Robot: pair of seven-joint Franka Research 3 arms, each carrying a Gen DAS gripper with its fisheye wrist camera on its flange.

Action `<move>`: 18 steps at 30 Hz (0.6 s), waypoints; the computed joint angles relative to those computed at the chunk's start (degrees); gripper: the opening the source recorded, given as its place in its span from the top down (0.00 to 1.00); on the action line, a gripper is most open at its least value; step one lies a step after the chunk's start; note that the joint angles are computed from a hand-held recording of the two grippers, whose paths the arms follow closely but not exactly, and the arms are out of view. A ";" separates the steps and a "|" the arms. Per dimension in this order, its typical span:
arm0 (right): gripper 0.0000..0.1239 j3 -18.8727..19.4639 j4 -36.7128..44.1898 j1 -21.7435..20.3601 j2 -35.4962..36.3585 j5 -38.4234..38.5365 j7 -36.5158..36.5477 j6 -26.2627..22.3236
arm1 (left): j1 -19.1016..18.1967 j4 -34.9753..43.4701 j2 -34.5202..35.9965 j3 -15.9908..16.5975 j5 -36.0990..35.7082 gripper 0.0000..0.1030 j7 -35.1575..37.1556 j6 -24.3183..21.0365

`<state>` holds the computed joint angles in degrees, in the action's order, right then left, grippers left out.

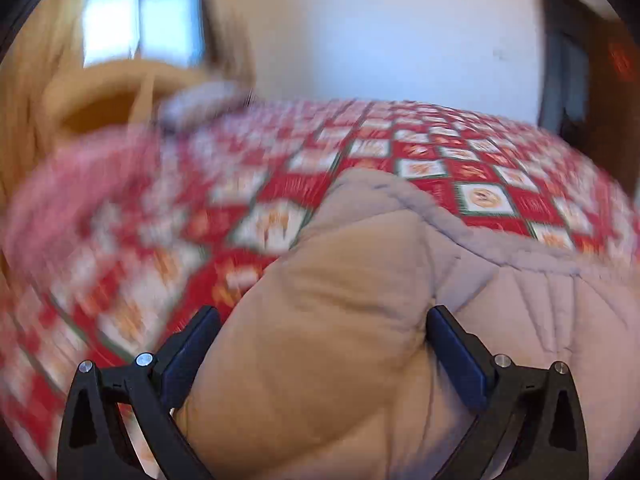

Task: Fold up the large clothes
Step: 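Press and smooth the folded coat with both open grippers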

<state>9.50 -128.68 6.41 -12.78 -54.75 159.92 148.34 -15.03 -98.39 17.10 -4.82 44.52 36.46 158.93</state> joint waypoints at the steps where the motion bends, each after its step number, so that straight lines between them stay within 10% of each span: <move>1: 0.29 -0.72 -0.16 -0.23 0.51 0.94 0.11 1.13 | 1.23 0.00 0.59 -0.76 -3.05 0.01 0.78 0.74; 18: 0.26 -2.52 0.88 0.49 4.53 4.11 -0.39 1.23 | -1.12 4.89 5.29 -0.78 -7.92 0.01 8.37 -3.31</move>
<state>6.98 -127.80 6.90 -8.25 -50.63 159.53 149.56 -16.16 -93.51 22.39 -5.60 36.60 44.83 155.62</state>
